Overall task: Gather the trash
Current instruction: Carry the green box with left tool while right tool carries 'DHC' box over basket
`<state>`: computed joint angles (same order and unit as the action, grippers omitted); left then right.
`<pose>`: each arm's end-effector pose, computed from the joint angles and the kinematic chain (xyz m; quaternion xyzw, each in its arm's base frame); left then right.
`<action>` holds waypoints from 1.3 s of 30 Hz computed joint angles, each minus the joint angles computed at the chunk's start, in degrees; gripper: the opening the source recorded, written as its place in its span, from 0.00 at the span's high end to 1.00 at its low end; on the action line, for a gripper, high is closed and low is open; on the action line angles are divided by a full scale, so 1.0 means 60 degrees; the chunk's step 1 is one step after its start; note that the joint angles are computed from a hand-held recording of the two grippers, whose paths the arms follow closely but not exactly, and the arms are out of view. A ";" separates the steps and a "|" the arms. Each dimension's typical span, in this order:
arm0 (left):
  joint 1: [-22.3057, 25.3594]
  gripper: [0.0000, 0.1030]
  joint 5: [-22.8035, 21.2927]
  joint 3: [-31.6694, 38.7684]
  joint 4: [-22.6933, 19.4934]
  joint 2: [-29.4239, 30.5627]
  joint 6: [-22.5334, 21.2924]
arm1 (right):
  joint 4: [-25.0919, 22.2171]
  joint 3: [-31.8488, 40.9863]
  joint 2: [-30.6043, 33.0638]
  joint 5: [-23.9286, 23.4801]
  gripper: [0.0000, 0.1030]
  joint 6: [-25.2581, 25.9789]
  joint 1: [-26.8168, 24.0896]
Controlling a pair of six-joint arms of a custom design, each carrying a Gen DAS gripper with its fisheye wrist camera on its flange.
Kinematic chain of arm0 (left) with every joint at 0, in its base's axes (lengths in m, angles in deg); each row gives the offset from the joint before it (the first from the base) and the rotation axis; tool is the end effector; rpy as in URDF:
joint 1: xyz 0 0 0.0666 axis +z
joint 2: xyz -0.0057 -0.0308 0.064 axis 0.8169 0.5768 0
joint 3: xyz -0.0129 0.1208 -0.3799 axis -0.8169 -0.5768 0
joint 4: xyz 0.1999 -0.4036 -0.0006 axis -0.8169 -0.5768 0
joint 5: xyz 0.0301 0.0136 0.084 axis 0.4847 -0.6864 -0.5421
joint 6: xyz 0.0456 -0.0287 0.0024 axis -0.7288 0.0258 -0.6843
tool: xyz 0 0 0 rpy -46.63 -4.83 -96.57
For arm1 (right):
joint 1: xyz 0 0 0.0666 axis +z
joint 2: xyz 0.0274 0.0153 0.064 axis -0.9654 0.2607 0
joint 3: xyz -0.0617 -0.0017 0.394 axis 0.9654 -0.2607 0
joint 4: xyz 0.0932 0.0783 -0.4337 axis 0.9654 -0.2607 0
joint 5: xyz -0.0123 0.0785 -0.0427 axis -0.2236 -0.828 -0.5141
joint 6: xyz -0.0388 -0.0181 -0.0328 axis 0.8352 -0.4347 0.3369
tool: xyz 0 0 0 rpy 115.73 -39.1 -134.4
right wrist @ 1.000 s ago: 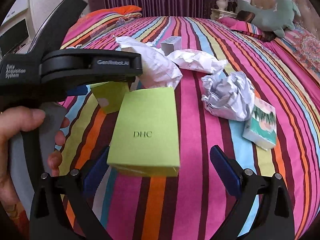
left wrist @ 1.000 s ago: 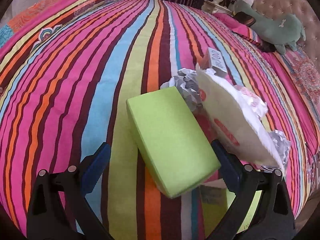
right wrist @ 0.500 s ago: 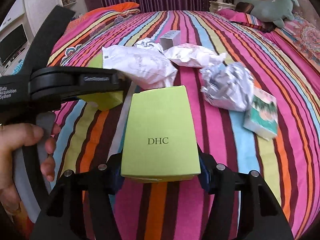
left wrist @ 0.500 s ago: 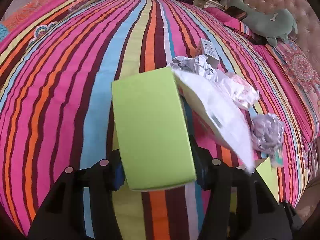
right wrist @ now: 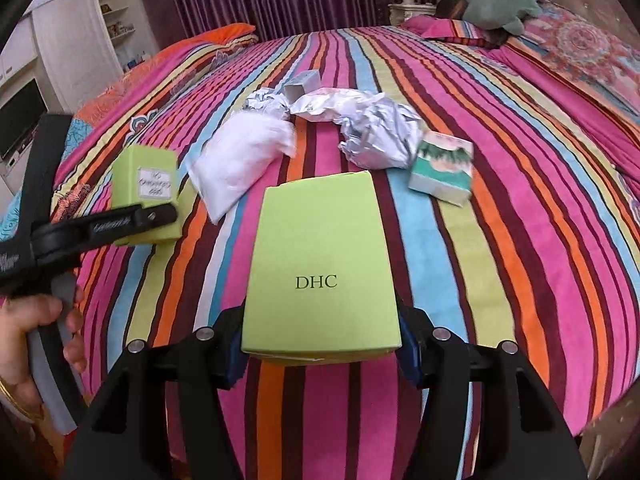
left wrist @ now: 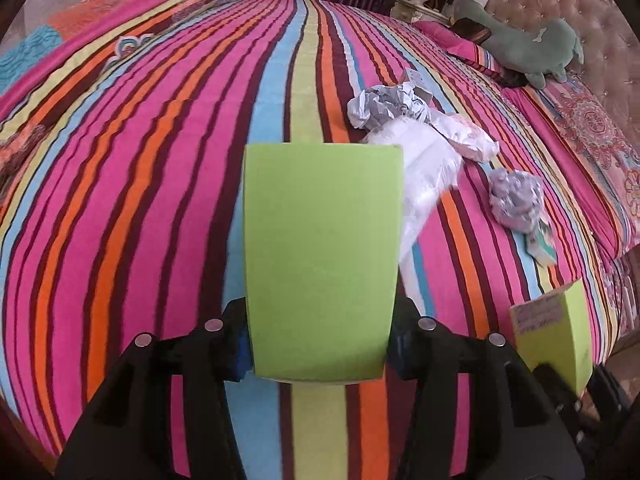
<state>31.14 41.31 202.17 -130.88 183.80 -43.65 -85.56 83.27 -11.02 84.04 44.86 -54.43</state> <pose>0.5824 -0.2592 0.5522 0.1200 0.9459 -0.1349 0.2696 0.4001 0.1375 0.5628 0.1302 0.9224 0.0169 0.3633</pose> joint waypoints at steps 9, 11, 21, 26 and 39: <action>0.0098 0.53 0.0144 -0.1996 0.0633 -0.1812 -0.0313 | -0.0075 -0.0260 -0.0662 0.0460 0.45 -0.0452 0.0612; 0.0076 0.53 0.0174 -0.2514 0.0734 -0.2344 -0.0489 | -0.0190 -0.0368 -0.0858 0.0612 0.45 -0.0605 0.0840; -0.0119 0.53 0.0578 -0.4744 0.0630 -0.4658 -0.0758 | -0.0855 -0.0943 -0.1917 0.1334 0.45 -0.2013 0.2024; -0.0329 0.53 0.0799 -0.5663 0.0481 -0.5643 -0.0969 | -0.1371 -0.1162 -0.2339 0.1858 0.45 -0.2768 0.2774; -0.0868 0.53 0.0812 -0.7570 -0.0369 -0.7008 -0.1084 | -0.2451 -0.2155 -0.2939 0.1358 0.45 -0.5097 0.4031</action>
